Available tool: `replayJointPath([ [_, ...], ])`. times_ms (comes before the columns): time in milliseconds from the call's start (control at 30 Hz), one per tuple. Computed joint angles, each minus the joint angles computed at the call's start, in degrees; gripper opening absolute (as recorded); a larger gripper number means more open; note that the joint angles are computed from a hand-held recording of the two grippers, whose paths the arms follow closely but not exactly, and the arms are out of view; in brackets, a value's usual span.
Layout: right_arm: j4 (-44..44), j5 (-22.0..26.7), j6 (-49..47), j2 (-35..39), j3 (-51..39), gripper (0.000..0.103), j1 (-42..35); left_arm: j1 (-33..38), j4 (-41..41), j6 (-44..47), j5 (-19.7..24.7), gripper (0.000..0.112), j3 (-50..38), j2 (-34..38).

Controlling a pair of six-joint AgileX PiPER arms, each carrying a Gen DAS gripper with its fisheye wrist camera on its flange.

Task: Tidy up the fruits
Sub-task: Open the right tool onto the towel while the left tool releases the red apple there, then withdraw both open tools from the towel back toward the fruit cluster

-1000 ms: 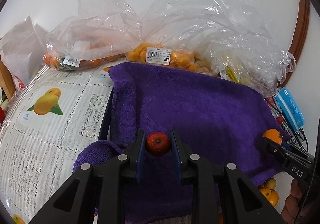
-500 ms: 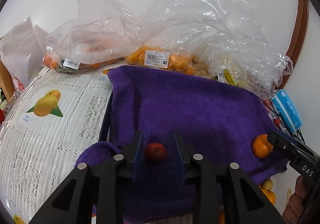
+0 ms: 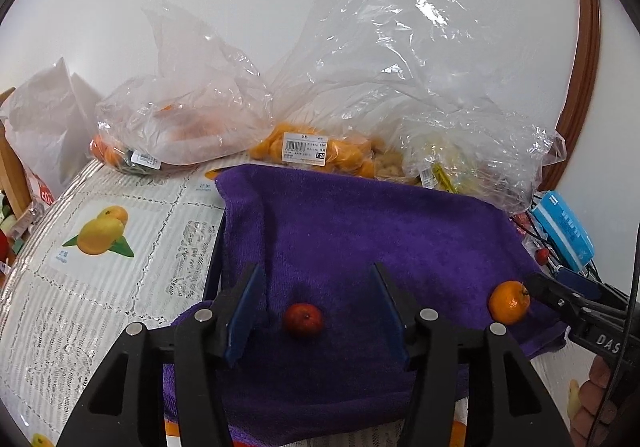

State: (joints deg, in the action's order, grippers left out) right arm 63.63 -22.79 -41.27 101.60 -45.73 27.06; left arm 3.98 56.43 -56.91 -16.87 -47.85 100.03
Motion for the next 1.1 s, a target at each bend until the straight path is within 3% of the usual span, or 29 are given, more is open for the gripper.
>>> replayJointPath([
  [100,7.31,0.75,-6.30,-1.15,-0.34,0.087,0.01,-0.09,-6.07,5.87,-0.17,0.052,0.65,-0.01],
  [200,11.24,-0.79,-8.98,-2.49,0.16,0.090,0.75,0.47,-2.00,1.24,0.00,0.052,0.09,0.01],
  [300,9.05,-0.81,-6.68,-3.95,1.47,0.091,0.62,1.21,-1.65,0.30,-0.96,0.052,0.24,-0.03],
  [500,-7.56,-2.67,7.46,-5.96,4.97,0.091,0.11,2.00,-5.16,1.97,-1.95,0.052,0.86,-0.23],
  [600,-6.18,-2.53,4.88,-5.79,4.67,0.089,0.61,2.17,-9.04,5.77,-2.34,0.052,1.49,-0.61],
  [767,-12.74,-4.35,12.45,-6.18,7.01,0.089,2.23,4.73,1.81,-5.30,-5.21,0.051,1.37,-1.45],
  [833,-8.64,-6.05,9.50,-6.58,7.68,0.089,4.09,5.06,0.19,-3.68,-5.97,0.051,2.19,-2.12],
  [967,-6.53,-12.73,11.52,-7.29,12.13,0.088,8.95,6.37,5.43,-9.34,-7.39,0.051,2.37,-2.69],
  [1100,-10.74,-7.67,18.36,-7.90,14.76,0.065,7.98,7.20,6.14,-9.91,-7.90,0.051,3.93,-4.17],
])
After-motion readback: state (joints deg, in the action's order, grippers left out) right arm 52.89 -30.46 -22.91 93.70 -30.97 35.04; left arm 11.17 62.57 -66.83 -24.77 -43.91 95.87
